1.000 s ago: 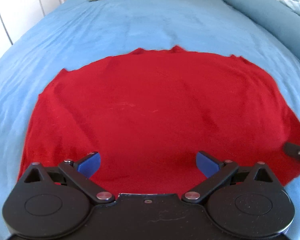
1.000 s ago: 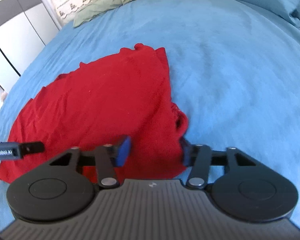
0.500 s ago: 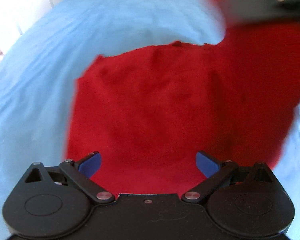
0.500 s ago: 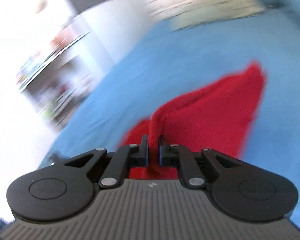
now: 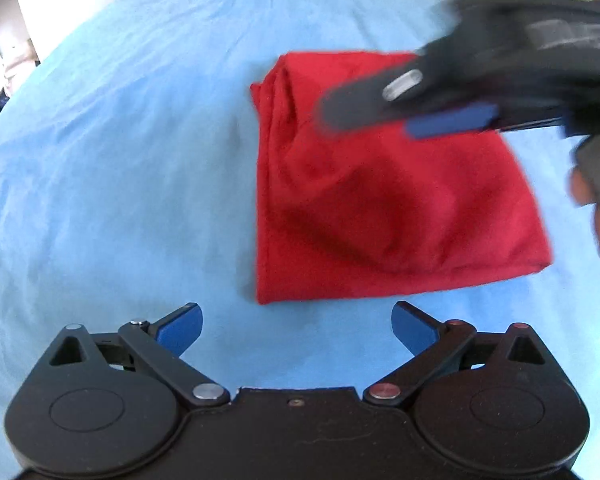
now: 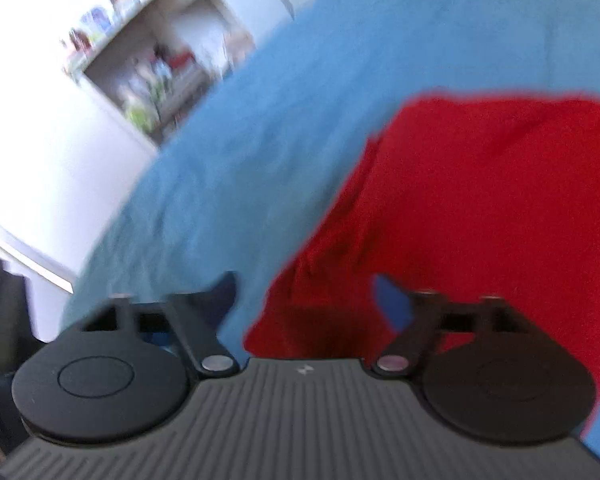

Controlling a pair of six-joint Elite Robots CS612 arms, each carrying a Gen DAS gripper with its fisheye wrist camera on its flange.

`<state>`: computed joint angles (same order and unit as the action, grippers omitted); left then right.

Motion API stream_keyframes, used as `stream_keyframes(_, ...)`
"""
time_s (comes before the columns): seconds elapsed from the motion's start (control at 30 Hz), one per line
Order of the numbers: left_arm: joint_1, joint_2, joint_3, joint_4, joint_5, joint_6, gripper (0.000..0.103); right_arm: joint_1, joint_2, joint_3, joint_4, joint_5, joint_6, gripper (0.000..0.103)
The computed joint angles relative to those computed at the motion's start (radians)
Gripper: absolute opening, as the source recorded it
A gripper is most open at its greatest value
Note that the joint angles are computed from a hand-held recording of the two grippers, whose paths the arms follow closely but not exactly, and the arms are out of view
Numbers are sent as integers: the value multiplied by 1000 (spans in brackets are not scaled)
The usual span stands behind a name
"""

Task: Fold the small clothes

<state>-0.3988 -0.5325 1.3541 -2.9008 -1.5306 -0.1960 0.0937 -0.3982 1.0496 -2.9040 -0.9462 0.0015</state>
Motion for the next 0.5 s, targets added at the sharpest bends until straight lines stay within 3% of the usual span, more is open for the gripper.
stream_keyframes(0.13, 6, -7, 8, -62, -73, -34, 100, -23, -81, 145, -156, -131, 77, 101)
stream_keyframes(0.27, 12, 13, -33, -50, -121, -128, 84, -26, -135, 267, -214, -319, 72, 102)
stream_keyframes(0.37, 12, 36, -67, -48, -94, -199, 71, -31, -151, 319, -192, -367, 78, 102)
stream_keyframes(0.5, 11, 55, -93, -46, -60, -299, 58, -32, -143, 356, -223, -364, 133, 102)
